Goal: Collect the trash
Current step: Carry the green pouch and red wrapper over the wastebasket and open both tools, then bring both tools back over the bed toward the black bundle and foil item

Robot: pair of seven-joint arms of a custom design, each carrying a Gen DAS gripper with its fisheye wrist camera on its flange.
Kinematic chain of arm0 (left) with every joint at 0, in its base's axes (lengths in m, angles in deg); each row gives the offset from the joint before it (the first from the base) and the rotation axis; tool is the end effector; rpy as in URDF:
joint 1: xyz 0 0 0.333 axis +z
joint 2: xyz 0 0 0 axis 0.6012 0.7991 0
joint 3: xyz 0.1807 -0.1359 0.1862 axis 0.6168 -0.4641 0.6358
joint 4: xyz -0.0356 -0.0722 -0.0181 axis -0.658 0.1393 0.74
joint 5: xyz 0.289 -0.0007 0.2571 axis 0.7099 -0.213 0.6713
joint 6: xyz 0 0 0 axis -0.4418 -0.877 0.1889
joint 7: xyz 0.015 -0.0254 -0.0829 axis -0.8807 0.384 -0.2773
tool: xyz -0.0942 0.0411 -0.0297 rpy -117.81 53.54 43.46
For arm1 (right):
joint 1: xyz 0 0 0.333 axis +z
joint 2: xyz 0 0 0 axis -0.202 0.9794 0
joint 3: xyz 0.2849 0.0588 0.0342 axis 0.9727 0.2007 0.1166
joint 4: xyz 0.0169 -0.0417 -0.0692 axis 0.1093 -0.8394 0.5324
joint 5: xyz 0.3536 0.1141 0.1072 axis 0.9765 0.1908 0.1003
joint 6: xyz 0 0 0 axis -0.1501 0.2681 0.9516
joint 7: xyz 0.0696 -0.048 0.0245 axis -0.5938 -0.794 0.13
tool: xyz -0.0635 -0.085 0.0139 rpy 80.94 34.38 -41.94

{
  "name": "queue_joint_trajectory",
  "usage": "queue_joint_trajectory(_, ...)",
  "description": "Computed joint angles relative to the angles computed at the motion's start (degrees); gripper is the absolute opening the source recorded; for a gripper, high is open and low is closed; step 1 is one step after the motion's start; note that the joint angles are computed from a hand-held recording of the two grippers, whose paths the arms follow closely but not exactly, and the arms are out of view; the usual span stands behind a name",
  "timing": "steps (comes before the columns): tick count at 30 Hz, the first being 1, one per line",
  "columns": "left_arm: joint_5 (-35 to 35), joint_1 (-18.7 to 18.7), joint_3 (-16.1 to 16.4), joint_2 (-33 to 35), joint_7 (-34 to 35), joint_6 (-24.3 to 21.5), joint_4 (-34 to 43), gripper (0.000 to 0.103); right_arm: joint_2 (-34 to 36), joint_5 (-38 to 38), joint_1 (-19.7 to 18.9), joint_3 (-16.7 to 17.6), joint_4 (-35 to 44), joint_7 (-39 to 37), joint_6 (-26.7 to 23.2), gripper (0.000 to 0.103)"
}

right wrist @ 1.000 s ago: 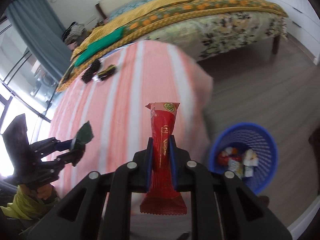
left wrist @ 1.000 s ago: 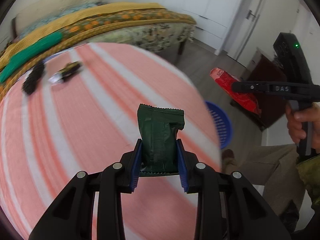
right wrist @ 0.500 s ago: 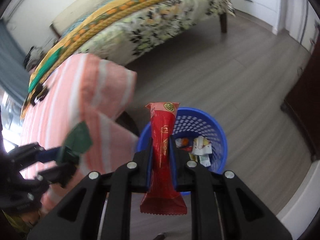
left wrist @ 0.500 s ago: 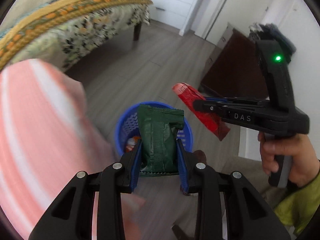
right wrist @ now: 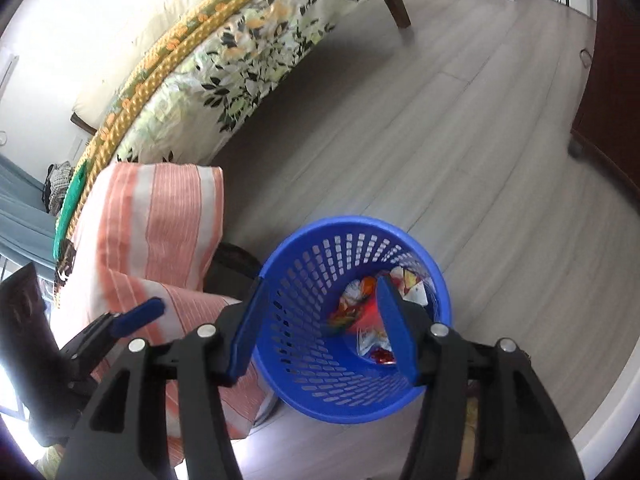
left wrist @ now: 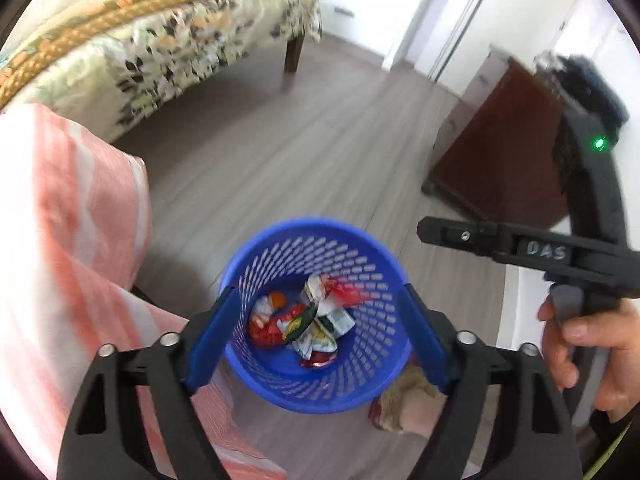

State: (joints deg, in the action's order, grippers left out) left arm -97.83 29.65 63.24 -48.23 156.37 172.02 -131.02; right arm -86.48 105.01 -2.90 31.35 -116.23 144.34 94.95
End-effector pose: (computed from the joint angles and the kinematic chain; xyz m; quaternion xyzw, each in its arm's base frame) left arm 0.5680 -0.1733 0.4643 -0.5388 0.7919 -0.2823 0.0539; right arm 0.5643 0.0780 0.4910 -0.5850 0.7551 0.0306 0.2944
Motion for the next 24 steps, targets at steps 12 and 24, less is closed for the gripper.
queue_joint_trajectory(12,-0.72,4.96,6.51,-24.95,7.46,-0.05,-18.72,0.094,-9.36,-27.92,6.33,5.74,-6.43,14.02,6.09,0.087)
queue_joint_trajectory(24,10.09,22.66,15.21,-31.88,7.41,-0.78,-25.00,0.094,9.56,-28.89,20.62,12.85,21.45,8.28,-1.83,0.092)
